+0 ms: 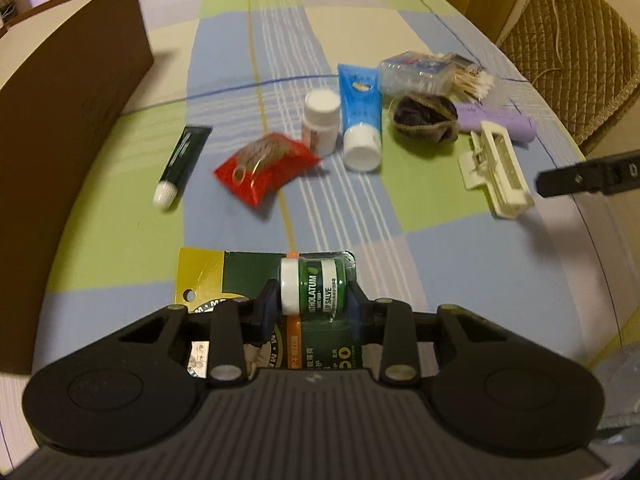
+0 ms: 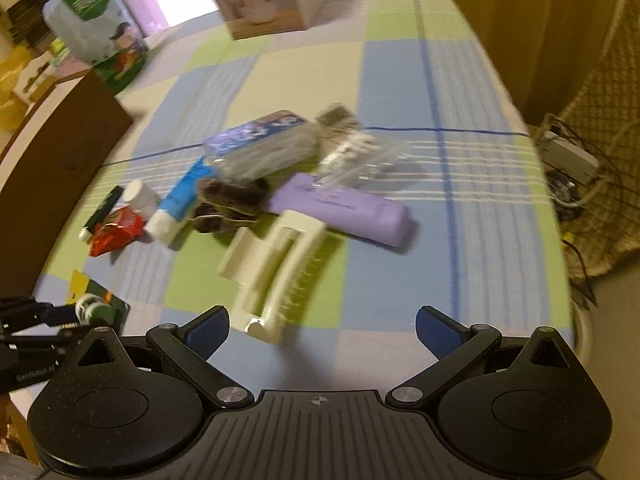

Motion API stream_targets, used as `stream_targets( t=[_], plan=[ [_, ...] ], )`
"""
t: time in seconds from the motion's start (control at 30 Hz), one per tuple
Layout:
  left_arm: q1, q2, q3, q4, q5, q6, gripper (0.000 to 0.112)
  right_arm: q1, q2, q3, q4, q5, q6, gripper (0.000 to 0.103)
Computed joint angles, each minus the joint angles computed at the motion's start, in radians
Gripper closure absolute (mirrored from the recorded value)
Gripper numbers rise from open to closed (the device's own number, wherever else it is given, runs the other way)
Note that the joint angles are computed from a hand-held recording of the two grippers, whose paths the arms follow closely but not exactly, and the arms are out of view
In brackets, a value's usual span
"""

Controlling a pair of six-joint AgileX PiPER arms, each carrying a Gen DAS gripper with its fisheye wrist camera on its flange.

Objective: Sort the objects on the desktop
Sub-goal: 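Grasp the carded green salve jar with the left tool while the right tool grasps the cream claw clip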

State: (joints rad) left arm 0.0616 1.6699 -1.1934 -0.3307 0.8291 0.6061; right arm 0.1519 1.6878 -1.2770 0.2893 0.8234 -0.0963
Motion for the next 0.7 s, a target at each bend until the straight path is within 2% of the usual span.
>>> stream_targets(
  t=[0.1, 0.23, 0.27, 0.3, 0.37, 0.43, 0.47, 0.5, 0.7],
  plan=[
    [0.007, 0.007, 0.005, -0.003, -0.016, -0.037, 0.080, 0.024, 0.029, -0.017, 0.017, -0.028, -0.009, 0.000],
    [-0.001, 0.025, 0.000, -0.027, -0.060, -0.042, 0.082, 0.062, 0.076, -0.051, -0.002, -0.056, 0.022, 0.000],
    [-0.009, 0.024, 0.004, -0.018, -0.075, -0.044, 0.082, 0.072, 0.088, -0.060, -0.015, -0.061, 0.036, 0.021],
    [-0.017, 0.024, 0.007, -0.009, -0.089, -0.046, 0.082, 0.081, 0.100, -0.069, -0.029, -0.064, 0.052, 0.036],
    [-0.024, 0.015, 0.017, 0.006, -0.096, -0.048, 0.083, 0.096, 0.126, -0.089, -0.065, -0.053, 0.101, 0.036],
    [-0.023, 0.003, 0.030, 0.012, -0.098, -0.045, 0.083, 0.119, 0.122, -0.078, -0.112, -0.077, 0.124, 0.037],
    [-0.023, -0.003, 0.037, 0.014, -0.099, -0.043, 0.083, 0.128, 0.117, -0.068, -0.136, -0.088, 0.129, 0.050],
    [-0.019, -0.009, 0.045, 0.013, -0.097, -0.039, 0.083, 0.138, 0.109, -0.058, -0.162, -0.095, 0.129, 0.054],
    [0.015, -0.064, 0.073, -0.006, -0.063, 0.003, 0.083, 0.134, 0.059, -0.018, -0.114, -0.042, 0.027, 0.055]
  ],
)
